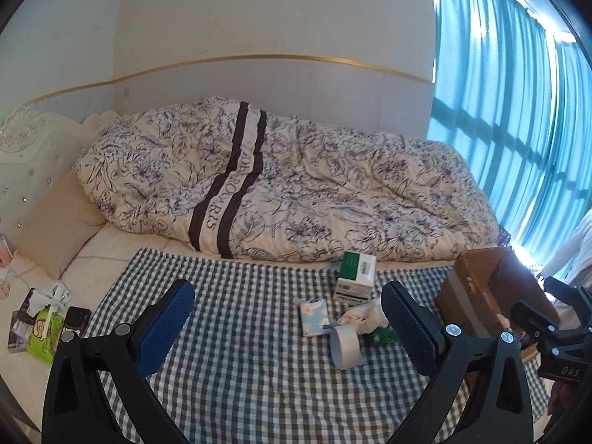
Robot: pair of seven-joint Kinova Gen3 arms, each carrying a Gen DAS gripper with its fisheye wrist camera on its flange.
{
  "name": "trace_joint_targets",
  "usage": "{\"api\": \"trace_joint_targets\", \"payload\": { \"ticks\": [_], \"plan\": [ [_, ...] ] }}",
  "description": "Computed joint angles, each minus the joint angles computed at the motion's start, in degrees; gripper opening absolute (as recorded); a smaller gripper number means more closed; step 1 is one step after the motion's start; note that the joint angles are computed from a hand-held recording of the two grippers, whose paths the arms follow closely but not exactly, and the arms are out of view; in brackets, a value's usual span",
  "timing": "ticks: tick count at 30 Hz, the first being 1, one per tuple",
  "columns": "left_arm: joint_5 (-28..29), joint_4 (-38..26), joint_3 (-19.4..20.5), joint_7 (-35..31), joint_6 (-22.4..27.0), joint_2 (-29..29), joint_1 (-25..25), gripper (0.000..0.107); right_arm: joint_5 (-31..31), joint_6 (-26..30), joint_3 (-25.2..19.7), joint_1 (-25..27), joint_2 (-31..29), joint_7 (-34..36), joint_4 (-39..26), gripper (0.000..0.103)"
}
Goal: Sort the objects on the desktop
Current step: 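Move both open grippers toward the white tape roll and green snack packet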
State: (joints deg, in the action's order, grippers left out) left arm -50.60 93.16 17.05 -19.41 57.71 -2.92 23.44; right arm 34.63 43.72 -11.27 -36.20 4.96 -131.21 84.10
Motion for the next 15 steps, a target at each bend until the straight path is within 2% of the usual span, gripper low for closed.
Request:
{"api": "trace_joint_targets", "payload": {
  "ticks": [5,15],
  "plan": [
    [1.5,0.6,-1.4,-1.1,-1.5,1.2,-0.6,0.103,-2.4,-2.3,0.5,0.9,1.3,2.1,0.2,0.103],
    [6.3,1.6,-5.1,-4.6,-7.1,4.7,-1.5,0.103,-5.9,-1.1,3.1,-0.3,7.4,6.8,-3.3,0.103]
  ]
}}
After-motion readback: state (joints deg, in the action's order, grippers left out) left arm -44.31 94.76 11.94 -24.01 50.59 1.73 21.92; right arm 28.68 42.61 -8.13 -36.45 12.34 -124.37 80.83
